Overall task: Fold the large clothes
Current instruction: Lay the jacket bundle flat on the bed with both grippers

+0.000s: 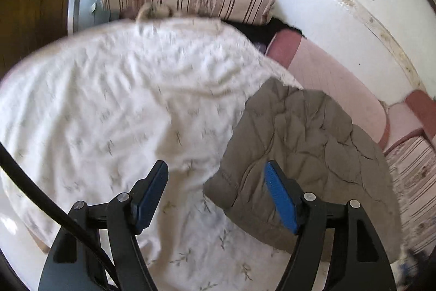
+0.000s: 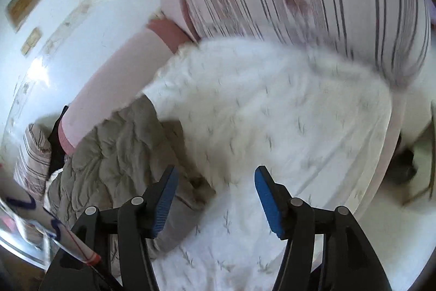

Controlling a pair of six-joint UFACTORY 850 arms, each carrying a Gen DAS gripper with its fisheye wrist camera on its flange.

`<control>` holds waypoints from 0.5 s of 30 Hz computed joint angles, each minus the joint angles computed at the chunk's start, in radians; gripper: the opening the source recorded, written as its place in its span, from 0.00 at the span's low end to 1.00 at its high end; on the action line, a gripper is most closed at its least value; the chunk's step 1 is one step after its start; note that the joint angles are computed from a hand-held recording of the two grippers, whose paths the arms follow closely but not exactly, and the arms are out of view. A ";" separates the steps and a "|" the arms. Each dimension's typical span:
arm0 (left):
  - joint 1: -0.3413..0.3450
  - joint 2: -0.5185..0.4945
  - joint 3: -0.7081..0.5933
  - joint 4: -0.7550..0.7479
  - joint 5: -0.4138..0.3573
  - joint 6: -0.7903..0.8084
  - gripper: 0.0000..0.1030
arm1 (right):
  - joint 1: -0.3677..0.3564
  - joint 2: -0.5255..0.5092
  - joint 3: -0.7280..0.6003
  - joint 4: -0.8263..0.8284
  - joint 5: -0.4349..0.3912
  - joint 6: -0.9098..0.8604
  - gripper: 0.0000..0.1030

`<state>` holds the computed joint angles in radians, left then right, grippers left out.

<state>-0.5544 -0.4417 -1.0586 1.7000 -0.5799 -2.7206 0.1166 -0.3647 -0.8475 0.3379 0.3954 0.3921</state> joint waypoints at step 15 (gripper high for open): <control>-0.121 -0.284 -0.383 -0.150 -0.103 0.593 0.76 | 0.222 -0.166 -0.222 0.044 0.013 -0.423 0.61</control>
